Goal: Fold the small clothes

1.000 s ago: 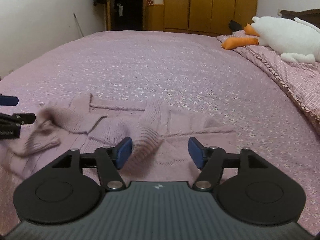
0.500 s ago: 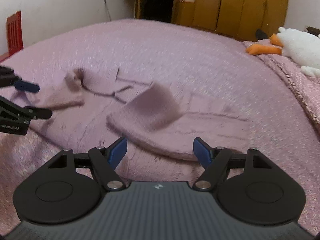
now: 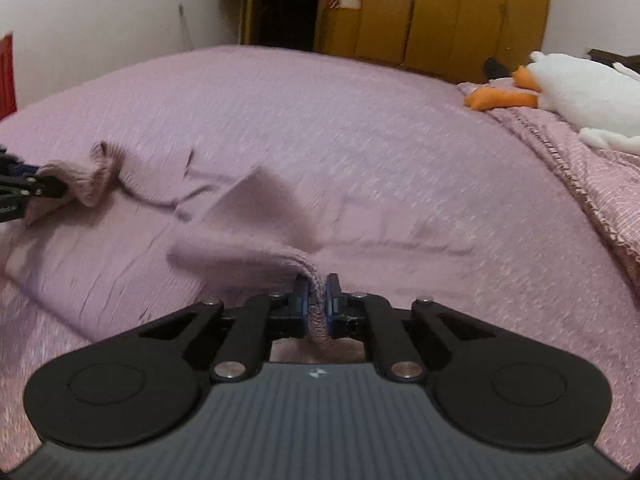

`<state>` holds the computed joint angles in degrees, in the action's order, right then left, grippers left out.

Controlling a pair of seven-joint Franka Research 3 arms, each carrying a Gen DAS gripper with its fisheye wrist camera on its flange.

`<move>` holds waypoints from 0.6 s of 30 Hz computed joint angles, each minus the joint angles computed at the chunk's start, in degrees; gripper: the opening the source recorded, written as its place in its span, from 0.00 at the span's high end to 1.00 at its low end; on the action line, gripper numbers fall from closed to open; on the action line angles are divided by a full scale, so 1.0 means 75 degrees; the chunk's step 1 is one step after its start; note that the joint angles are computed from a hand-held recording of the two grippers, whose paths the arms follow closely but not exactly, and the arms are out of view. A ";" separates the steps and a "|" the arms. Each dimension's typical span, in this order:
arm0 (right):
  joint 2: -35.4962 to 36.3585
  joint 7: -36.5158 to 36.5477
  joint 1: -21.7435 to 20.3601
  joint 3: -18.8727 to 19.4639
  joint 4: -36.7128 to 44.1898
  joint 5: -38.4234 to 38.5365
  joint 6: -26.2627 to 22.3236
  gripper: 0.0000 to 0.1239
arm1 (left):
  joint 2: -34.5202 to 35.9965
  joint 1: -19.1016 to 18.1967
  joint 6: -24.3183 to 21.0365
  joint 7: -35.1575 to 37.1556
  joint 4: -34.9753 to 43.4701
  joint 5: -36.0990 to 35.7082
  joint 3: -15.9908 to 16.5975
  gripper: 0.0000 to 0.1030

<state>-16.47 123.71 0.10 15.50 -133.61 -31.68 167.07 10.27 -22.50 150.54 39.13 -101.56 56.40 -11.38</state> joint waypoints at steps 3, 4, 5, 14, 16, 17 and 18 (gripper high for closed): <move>0.0072 0.0562 -0.0482 0.0198 0.0255 -0.0585 -0.0005 0.94 | 0.0056 0.0066 -0.0111 -0.0298 0.0216 0.0087 0.0116 0.87; 0.0125 0.0733 -0.0573 0.0209 0.0362 -0.0739 -0.0079 0.94 | 0.0106 0.0087 -0.0188 -0.0343 0.0320 0.0048 0.0135 0.87; 0.0179 0.0884 -0.0610 0.0184 0.0446 -0.0866 -0.0139 0.94 | 0.0180 0.0136 -0.0243 -0.0323 0.0441 -0.0091 0.0150 0.87; 0.1192 0.0678 0.0322 -0.1225 0.1432 0.1244 -0.1246 0.93 | 0.1134 0.0250 -0.0882 0.0469 0.1583 -0.1180 0.0401 0.82; 0.1373 0.0597 0.0472 -0.1462 0.1570 0.1826 -0.1345 0.88 | 0.1366 0.0139 -0.1155 0.0484 0.1887 -0.1182 0.0492 0.78; 0.1414 0.0698 0.0509 -0.1513 0.1596 0.1906 -0.1414 0.83 | 0.1461 0.0096 -0.1281 0.0411 0.2004 -0.1197 0.0546 0.75; 0.1484 0.0839 0.0530 -0.1566 0.1669 0.1994 -0.1493 0.80 | 0.1548 0.0078 -0.1344 0.0328 0.2106 -0.1237 0.0588 0.74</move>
<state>-5.34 130.01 4.07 3.76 -121.09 -16.72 155.87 21.87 -21.91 140.46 41.59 -85.77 47.12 -6.97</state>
